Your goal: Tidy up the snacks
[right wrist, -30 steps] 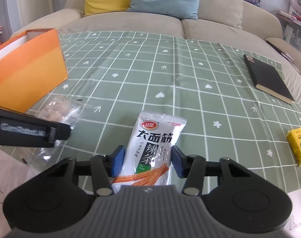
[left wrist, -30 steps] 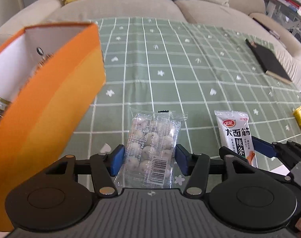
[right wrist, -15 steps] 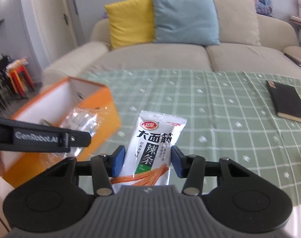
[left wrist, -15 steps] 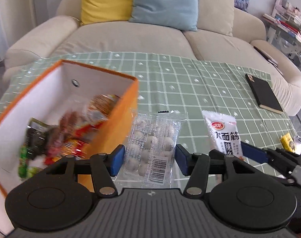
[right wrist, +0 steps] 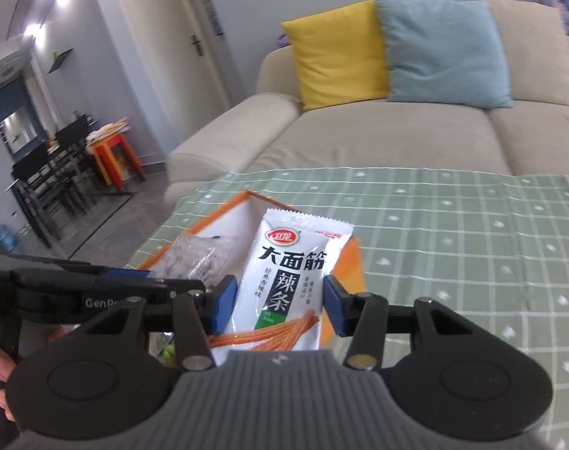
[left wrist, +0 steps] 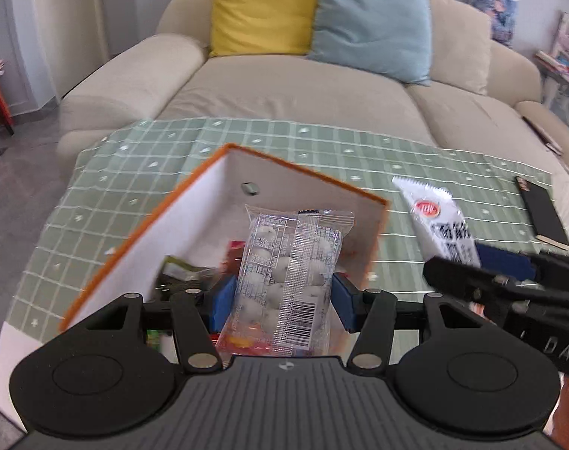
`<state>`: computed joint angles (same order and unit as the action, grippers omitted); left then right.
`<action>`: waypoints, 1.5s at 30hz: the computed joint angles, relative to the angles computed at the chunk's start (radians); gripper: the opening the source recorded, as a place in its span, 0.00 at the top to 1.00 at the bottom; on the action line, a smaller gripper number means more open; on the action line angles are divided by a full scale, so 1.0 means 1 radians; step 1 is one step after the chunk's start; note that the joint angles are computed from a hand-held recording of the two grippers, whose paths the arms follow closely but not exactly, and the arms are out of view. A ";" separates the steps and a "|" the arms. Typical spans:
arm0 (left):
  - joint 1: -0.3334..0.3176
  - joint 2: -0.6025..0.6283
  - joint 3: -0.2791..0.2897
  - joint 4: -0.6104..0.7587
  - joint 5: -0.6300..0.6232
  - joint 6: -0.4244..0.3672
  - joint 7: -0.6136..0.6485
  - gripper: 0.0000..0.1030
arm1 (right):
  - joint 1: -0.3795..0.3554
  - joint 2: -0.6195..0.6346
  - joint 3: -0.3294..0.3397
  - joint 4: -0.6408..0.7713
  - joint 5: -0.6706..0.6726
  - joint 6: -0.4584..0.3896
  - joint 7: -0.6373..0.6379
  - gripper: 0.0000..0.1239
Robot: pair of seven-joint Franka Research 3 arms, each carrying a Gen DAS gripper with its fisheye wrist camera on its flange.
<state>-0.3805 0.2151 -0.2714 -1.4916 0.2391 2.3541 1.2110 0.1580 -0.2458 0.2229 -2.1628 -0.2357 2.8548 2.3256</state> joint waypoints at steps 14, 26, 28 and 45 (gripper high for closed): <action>0.017 0.081 0.037 0.045 0.085 -0.112 0.008 0.39 | 0.176 0.339 -0.115 0.367 0.111 -0.177 -0.237 0.61; -0.008 0.117 0.049 0.055 0.175 -0.188 0.032 0.39 | 0.240 0.459 -0.167 0.513 0.111 -0.333 -0.344 0.61; -0.005 0.120 0.047 0.057 0.163 -0.194 0.037 0.38 | 0.251 0.461 -0.174 0.517 0.088 -0.353 -0.346 0.61; -0.004 0.076 0.040 0.015 0.163 -0.173 0.044 0.21 | 0.263 0.434 -0.184 0.514 0.023 -0.390 -0.279 0.43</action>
<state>-0.3850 0.2907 -0.2315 -1.4770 0.4026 2.1812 1.2549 0.4209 0.1886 0.0386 -1.6491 -0.2130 2.4643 2.0465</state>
